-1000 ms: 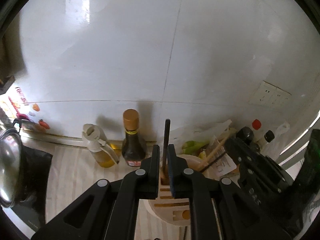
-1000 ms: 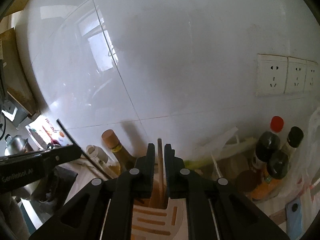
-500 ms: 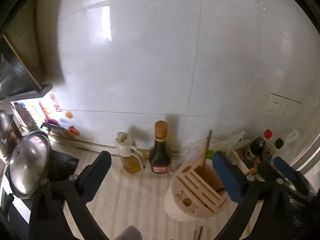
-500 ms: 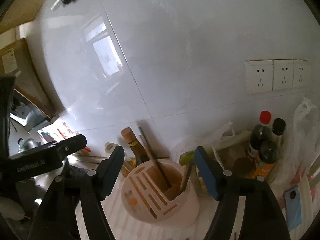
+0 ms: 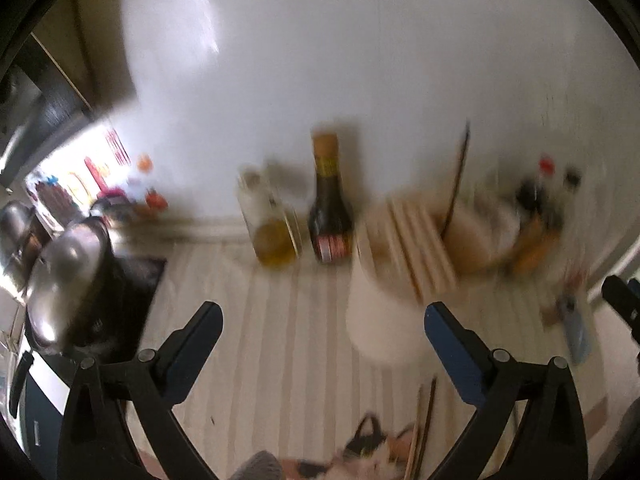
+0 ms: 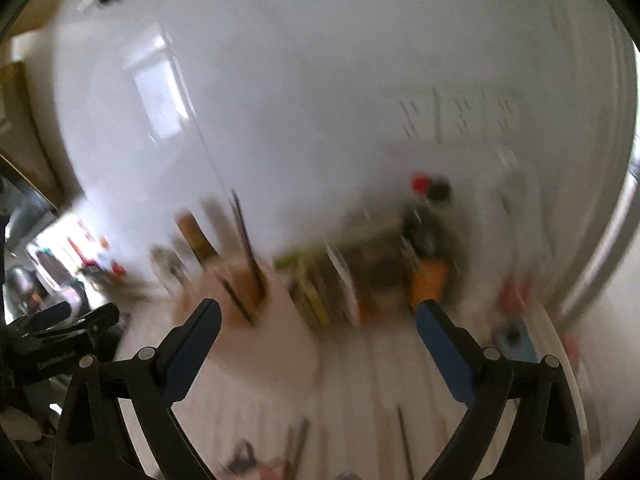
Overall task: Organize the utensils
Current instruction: 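Move both open tools back toward the remaining chopsticks on the mat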
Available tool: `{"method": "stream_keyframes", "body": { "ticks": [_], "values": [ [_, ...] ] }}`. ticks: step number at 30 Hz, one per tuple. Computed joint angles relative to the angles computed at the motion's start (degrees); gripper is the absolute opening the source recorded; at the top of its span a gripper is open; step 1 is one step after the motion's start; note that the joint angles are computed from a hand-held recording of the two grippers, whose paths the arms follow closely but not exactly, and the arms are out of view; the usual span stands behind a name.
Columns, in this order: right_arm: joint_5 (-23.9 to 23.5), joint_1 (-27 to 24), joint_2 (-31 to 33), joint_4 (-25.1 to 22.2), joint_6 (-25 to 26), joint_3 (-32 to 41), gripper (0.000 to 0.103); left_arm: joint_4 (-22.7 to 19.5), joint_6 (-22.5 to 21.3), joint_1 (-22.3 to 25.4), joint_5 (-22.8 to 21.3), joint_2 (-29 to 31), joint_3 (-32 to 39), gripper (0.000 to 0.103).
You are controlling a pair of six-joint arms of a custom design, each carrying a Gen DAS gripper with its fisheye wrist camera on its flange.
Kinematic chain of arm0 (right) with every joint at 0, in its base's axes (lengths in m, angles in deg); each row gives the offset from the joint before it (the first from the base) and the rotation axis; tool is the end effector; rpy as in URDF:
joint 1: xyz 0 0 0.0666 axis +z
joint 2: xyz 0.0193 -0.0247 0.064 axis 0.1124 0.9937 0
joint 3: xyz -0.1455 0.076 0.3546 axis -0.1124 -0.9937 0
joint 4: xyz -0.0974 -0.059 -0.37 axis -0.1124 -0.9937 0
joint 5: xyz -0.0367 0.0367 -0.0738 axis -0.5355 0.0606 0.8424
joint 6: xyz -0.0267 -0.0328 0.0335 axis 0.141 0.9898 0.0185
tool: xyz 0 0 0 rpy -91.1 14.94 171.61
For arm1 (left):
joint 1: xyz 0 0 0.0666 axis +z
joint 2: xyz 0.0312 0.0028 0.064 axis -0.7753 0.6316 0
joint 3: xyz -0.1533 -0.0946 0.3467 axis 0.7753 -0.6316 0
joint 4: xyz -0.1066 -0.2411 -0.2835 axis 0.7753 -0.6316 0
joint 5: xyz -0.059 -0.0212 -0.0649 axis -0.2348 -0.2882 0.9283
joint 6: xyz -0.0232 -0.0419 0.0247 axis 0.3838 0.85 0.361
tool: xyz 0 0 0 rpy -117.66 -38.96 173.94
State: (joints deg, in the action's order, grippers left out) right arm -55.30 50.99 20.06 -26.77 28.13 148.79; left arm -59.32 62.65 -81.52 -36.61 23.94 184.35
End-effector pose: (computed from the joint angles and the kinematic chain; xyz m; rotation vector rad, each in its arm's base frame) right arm 0.3115 0.2788 0.6032 0.2590 2.2034 0.1690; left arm 0.3503 -0.1925 0.6086 0.0722 2.4596 0.1324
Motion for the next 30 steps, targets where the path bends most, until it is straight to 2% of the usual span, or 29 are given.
{"method": "stream_keyframes", "body": {
  "ticks": [3,5,7,8,9,12,18,19,21,24,25,27,30],
  "values": [
    [-2.4,0.24,-2.44,-3.86,-5.28,-5.93,0.099,-1.34,1.2,-1.86,0.49,-1.02,-6.39,0.103],
    [-5.36,-0.19,-4.35,-4.88,-7.91,-10.71,0.088,-1.73,2.0,-2.94,1.49,-1.41,-10.36,0.103],
    [-10.13,-1.3,-6.06,-5.69,-10.49,-15.83,0.06,-2.02,2.95,-3.81,3.36,-1.36,-13.86,0.103],
    [-12.14,-1.73,-6.65,-5.48,-11.36,-17.72,0.055,-2.06,3.49,-4.14,4.49,-1.09,-15.17,0.102],
    [-15.13,-2.44,-7.54,-4.65,-12.22,-20.37,0.051,-1.89,3.88,-4.35,6.63,-0.85,-16.63,0.1],
    [-20.45,-3.29,-8.78,-3.15,-13.75,-25.71,0.044,-1.52,3.48,-5.07,11.62,0.32,-19.46,0.081],
    [-24.83,-2.62,-8.26,-0.05,-15.7,-30.26,0.04,-0.06,2.46,-6.78,15.61,2.21,-22.91,0.052],
    [-25.21,-2.49,-8.2,0.32,-15.97,-30.69,0.04,0.09,2.33,-6.95,15.65,2.51,-23.14,0.045],
    [-25.39,-2.22,-7.6,0.52,-16.07,-30.61,0.04,0.68,2.28,-7.35,15.29,2.95,-23.47,0.039],
    [-25.67,-2.15,-6.77,0.78,-15.95,-30.47,0.039,1.72,2.0,-7.74,15.45,3.14,-23.84,0.018],
    [-25.71,-1.92,-6.61,0.68,-16.1,-30.34,0.039,1.83,1.66,-7.75,15.37,3.14,-23.88,0.014],
    [-26.06,-1.98,-5.72,0.55,-15.73,-29.45,0.039,2.12,1.23,-8.12,15.24,2.9,-24.11,0.008],
    [-27.11,-1.85,-4.4,0.94,-14.96,-28.7,0.039,1.89,1.03,-7.16,14.76,2.86,-23.85,0.007]
  ]
}}
